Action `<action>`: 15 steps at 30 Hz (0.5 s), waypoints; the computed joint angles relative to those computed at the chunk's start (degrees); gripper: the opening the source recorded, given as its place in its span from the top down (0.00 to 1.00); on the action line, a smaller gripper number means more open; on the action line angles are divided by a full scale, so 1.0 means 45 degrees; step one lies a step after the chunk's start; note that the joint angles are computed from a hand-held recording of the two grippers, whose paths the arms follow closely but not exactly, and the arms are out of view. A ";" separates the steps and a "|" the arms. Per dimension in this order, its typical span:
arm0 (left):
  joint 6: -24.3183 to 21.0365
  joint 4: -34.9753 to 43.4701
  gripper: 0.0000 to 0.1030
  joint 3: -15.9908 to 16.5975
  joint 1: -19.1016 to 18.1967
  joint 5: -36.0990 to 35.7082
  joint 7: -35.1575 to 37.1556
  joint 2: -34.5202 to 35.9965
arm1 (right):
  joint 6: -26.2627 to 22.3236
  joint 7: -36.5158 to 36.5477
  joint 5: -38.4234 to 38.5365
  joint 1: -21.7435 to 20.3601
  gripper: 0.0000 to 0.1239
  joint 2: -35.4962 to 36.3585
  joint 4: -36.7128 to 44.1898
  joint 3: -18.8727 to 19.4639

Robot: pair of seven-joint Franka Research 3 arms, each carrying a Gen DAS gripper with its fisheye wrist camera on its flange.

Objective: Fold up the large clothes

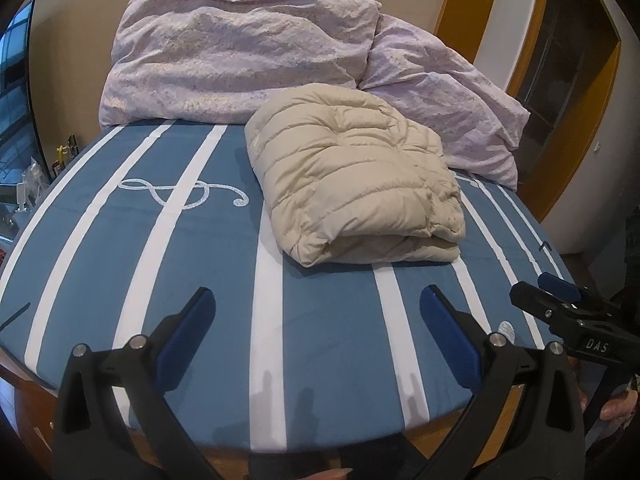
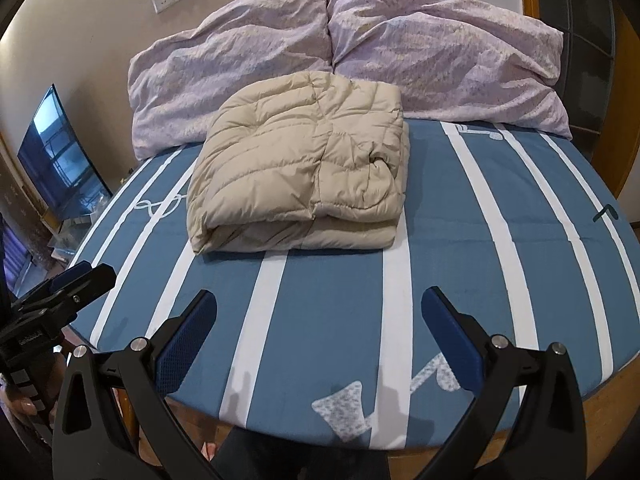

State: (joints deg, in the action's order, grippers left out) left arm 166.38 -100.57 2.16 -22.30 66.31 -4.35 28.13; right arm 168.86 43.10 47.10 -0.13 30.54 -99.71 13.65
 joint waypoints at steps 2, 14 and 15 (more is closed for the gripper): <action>0.0159 -0.0169 0.02 -0.0016 0.0010 0.0017 -0.0079 -0.0115 | -0.0143 -0.0090 0.0110 -0.0118 0.18 -0.0120 -0.0134 0.0082; 0.0529 -0.0334 0.02 -0.0038 -0.0137 0.0310 -0.0252 -0.0288 | -0.0294 -0.1481 0.1413 -0.0147 0.18 -0.0721 -0.0608 0.0128; 0.0518 -0.0319 0.02 -0.0072 -0.0117 0.0261 -0.0205 -0.0263 | -0.0325 -0.1469 0.1430 -0.0099 0.18 -0.0731 -0.0612 0.0069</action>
